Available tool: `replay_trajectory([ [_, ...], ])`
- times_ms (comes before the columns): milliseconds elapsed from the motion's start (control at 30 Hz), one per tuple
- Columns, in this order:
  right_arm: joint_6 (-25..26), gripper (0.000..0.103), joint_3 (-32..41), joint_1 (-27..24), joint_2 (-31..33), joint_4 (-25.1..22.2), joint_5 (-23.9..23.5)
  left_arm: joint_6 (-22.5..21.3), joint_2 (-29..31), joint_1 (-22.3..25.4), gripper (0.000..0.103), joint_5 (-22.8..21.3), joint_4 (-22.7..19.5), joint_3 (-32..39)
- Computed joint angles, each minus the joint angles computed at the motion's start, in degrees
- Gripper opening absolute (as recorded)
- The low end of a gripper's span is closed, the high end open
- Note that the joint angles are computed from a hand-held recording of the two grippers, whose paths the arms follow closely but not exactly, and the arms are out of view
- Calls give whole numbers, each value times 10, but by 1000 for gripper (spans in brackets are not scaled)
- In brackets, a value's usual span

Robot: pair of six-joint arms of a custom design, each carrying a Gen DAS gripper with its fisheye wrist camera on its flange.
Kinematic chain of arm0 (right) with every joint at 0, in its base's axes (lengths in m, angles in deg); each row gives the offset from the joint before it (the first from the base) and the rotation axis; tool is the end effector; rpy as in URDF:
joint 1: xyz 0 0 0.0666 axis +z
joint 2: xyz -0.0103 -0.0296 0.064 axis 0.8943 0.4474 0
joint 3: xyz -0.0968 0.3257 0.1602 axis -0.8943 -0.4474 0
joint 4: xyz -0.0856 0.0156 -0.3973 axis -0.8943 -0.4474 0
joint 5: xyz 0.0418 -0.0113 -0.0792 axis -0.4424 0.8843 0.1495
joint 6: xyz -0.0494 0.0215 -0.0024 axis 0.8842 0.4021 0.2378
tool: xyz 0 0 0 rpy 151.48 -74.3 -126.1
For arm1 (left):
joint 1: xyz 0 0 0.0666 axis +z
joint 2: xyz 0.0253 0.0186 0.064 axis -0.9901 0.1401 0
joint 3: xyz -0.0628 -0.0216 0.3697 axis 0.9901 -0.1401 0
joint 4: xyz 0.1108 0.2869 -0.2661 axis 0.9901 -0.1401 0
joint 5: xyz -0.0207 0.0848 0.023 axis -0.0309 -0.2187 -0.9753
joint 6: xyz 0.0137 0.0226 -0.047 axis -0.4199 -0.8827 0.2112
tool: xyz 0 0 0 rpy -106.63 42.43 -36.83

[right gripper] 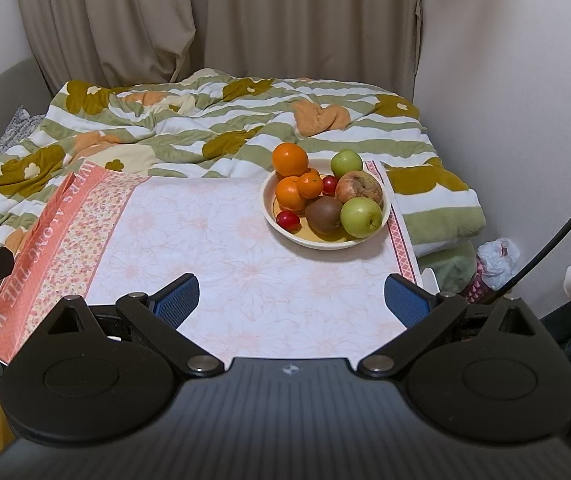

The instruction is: Organize fruits

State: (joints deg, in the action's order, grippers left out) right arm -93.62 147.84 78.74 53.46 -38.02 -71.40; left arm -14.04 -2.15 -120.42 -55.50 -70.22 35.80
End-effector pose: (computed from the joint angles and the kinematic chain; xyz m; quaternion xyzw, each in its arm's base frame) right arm 0.4180 0.1109 0.3993 -0.0670 0.9113 0.0339 0.4048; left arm 0.3656 -0.2627 0.4012 -0.0500 0.8799 0.0549 0.4693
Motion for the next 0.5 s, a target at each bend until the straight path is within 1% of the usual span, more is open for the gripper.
replay_trajectory([
  [200,-1,103,1,0,1,-1,0,2,2,1,103,-13,-9,2],
  [300,0,103,2,-1,1,-1,0,1,0,5,103,-7,-10,1],
  [500,-17,103,-3,11,-1,-8,14,-7,-5,12,103,12,-7,-7],
])
